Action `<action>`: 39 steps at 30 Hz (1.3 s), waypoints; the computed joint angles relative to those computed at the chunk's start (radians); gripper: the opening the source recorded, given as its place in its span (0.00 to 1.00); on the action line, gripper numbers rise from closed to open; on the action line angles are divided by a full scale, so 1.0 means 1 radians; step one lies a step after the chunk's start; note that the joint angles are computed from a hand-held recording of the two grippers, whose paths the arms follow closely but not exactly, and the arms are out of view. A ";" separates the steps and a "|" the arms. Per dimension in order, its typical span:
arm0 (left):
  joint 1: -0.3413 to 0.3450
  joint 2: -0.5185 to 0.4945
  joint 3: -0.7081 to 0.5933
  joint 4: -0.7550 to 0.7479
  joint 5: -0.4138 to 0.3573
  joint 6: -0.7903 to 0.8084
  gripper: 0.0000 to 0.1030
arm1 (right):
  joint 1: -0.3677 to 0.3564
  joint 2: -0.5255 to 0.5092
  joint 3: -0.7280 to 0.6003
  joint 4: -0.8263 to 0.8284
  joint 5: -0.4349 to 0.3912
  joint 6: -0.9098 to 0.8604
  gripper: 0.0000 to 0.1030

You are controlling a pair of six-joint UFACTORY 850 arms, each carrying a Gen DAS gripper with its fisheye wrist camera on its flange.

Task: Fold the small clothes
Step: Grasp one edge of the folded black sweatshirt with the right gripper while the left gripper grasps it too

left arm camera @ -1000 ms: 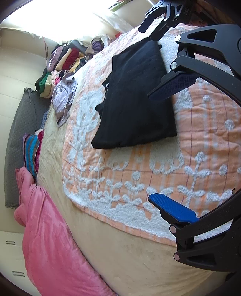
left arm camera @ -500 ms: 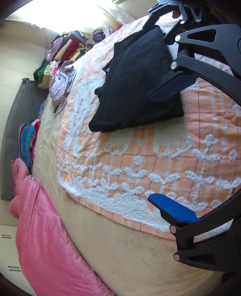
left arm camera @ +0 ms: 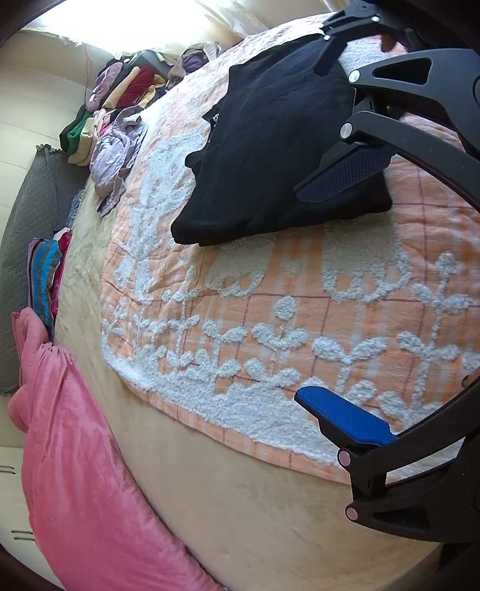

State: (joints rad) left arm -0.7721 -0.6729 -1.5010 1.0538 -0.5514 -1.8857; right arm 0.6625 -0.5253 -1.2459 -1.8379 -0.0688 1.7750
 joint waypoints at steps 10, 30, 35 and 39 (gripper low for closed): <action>0.023 -0.060 -0.088 -0.051 0.022 0.095 0.91 | 0.039 -0.071 -0.034 0.161 -0.086 -0.225 0.96; 0.067 -0.182 -0.258 -0.197 0.027 0.298 0.91 | 0.071 -0.200 -0.161 0.025 -0.277 -0.200 0.96; 0.073 -0.199 -0.282 -0.225 0.034 0.328 0.91 | 0.062 -0.216 -0.184 -0.009 -0.278 -0.161 0.96; 0.079 -0.218 -0.305 -0.267 0.037 0.369 0.91 | 0.060 -0.206 -0.166 -0.099 -0.308 -0.046 0.95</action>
State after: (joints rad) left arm -0.6933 -0.8905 -1.8059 0.7872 -0.5141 -1.5171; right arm 0.7229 -0.7316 -1.4122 -1.9369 -0.3770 1.7286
